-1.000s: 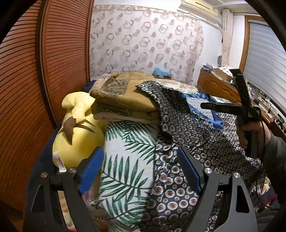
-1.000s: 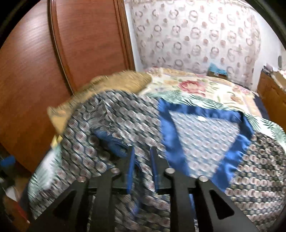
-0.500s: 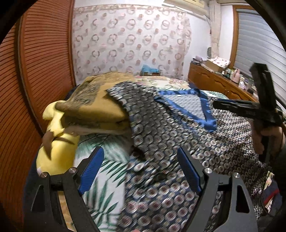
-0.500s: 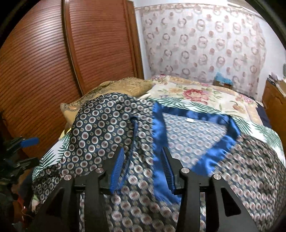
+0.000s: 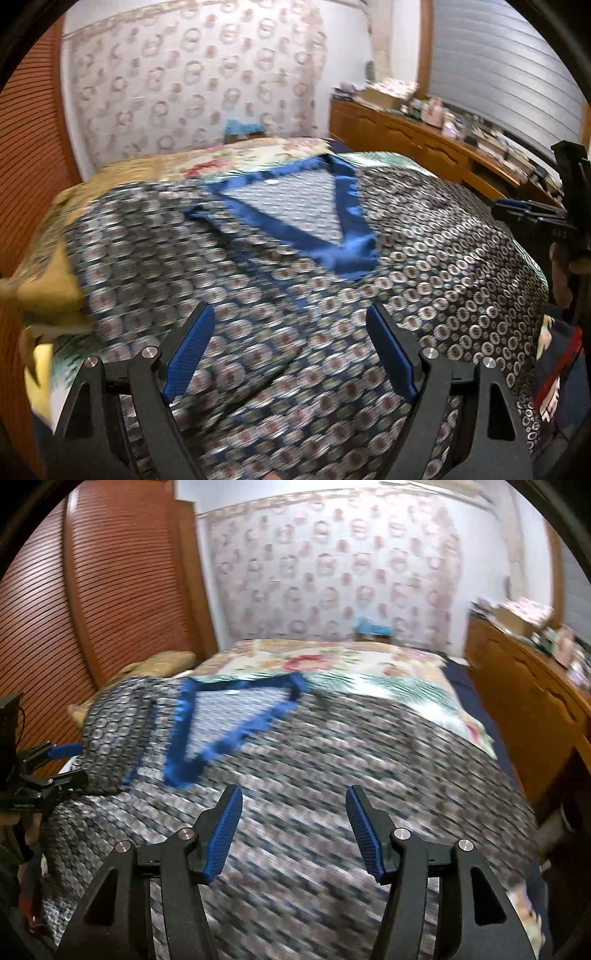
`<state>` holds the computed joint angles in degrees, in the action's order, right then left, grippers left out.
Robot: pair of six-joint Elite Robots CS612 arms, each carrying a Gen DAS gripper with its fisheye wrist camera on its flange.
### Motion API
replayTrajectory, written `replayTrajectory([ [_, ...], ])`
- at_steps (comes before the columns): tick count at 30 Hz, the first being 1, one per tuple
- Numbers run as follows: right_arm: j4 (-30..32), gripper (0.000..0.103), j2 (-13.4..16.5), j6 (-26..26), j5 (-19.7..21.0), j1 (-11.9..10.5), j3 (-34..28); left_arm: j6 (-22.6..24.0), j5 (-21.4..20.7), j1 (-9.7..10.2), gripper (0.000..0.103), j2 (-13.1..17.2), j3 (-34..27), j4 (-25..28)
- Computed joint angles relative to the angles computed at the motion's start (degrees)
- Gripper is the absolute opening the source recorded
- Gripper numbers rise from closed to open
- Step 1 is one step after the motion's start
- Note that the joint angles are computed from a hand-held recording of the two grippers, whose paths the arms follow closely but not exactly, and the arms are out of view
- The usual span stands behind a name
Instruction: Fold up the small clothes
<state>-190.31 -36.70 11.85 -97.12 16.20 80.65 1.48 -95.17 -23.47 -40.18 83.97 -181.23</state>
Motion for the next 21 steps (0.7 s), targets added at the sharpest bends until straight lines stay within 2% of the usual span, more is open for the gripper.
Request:
replayTrajectory([
  [3, -1.83, 0.062, -1.54, 2.04, -1.9, -0.74, 3.94, 1.71, 0.26, -0.93, 0.084, 0.88, -1.96, 2.53],
  [5, -1.83, 0.065, -2.05, 3.29, -2.95, -1.03, 4.89, 2.41, 0.39, -1.35, 0.084, 1.38, -3.06, 3.99],
  [10, -2.01, 0.065, -3.44, 5.94, -5.55, -1.81, 7.81, 3.58, 1.26, -2.05, 0.084, 2.74, -6.19, 7.81],
  [18, -1.57, 0.065, -4.0, 10.02, -6.59, -3.02, 9.53, 3.28, 3.57, -2.55, 0.085, 4.49, -9.34, 13.1],
  [21, -1.18, 0.065, -4.0, 11.55, -6.28, -3.46, 9.79, 2.07, 1.67, -2.16, 0.088, 4.67, -9.9, 14.44],
])
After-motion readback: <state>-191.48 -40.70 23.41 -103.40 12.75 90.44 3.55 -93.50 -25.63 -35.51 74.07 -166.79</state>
